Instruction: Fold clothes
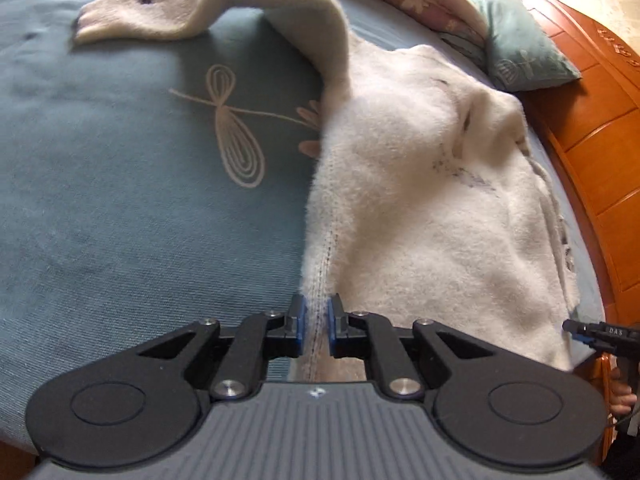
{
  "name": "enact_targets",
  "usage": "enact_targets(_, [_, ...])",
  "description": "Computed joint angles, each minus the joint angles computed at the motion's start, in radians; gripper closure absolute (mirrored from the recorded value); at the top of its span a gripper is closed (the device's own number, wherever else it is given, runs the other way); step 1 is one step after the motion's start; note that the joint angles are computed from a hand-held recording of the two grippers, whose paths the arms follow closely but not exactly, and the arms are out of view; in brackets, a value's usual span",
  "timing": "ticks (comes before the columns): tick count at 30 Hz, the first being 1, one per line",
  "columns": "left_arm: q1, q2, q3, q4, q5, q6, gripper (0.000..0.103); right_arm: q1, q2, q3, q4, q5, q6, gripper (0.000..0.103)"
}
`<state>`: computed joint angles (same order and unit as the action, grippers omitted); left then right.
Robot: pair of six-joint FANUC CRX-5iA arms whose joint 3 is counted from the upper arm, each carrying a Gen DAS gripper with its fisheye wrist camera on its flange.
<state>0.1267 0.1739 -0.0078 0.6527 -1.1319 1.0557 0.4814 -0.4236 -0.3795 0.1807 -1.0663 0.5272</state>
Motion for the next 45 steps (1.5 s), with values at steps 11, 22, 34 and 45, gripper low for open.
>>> enact_targets(11, [-0.183,-0.040,0.016,0.018,0.157,-0.275,0.058,0.046,0.095,0.096,0.018,0.194,0.125,0.054])
enact_targets(22, [-0.246,0.017,-0.009,-0.057,0.207,-0.258,0.046,0.162,0.274,0.001,0.324,0.345,0.058,0.044])
enact_targets(34, [-0.201,-0.128,-0.106,-0.141,0.157,-0.279,0.031,0.258,-0.004,-0.181,0.355,0.229,-0.156,0.032])
enact_targets(45, [-0.287,0.108,0.112,-0.041,0.234,-0.232,0.031,-0.053,0.316,0.067,0.263,0.551,-0.016,0.029])
